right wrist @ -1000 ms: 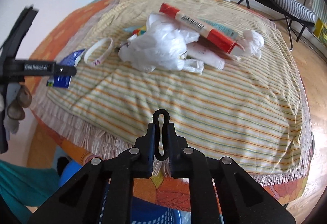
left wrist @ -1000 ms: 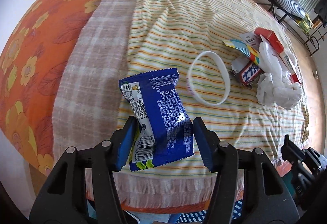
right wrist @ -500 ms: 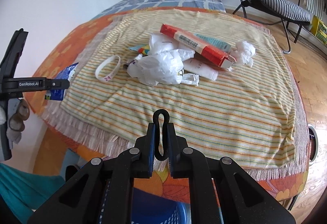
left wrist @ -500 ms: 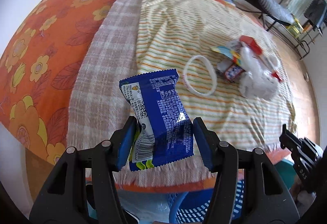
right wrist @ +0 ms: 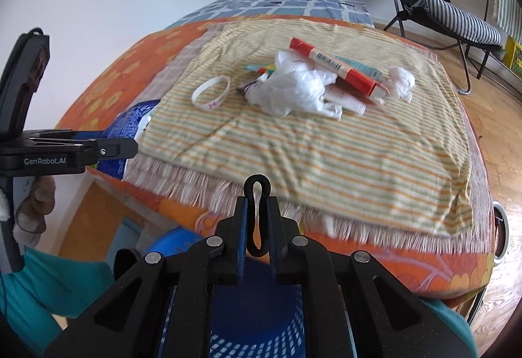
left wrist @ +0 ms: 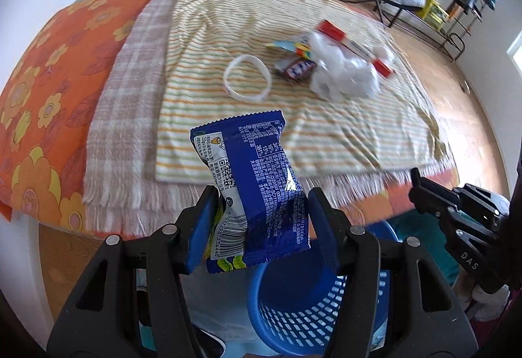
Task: Collect trash
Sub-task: 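Carry the wrapper and hair tie to the blue basket and open both grippers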
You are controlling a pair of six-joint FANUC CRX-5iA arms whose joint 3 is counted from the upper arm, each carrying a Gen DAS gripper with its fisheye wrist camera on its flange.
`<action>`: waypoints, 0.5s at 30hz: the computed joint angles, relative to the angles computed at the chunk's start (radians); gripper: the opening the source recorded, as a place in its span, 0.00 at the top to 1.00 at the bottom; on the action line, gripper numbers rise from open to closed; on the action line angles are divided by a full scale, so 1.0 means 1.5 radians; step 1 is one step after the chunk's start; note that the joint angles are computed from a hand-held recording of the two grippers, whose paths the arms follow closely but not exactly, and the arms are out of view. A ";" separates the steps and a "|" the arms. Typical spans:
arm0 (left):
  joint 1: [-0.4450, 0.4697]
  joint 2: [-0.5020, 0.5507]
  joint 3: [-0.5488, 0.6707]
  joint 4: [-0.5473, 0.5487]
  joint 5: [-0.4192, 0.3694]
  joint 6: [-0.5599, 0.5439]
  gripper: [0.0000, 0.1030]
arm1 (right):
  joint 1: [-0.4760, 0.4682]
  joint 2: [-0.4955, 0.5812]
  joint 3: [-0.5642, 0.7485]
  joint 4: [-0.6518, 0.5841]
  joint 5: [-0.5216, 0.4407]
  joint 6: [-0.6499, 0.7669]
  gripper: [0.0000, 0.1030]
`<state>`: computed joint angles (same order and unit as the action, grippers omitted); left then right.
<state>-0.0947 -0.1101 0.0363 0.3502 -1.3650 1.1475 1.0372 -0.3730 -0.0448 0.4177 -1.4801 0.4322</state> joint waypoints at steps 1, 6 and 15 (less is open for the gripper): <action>-0.001 -0.008 -0.009 0.002 -0.001 -0.005 0.43 | 0.011 -0.003 -0.003 0.002 -0.004 -0.009 0.91; -0.007 -0.045 -0.055 0.010 -0.008 -0.026 0.43 | 0.048 -0.017 -0.017 0.004 -0.019 -0.047 0.91; -0.019 -0.101 -0.126 0.011 -0.018 -0.051 0.43 | 0.110 -0.029 -0.032 0.018 -0.046 -0.098 0.91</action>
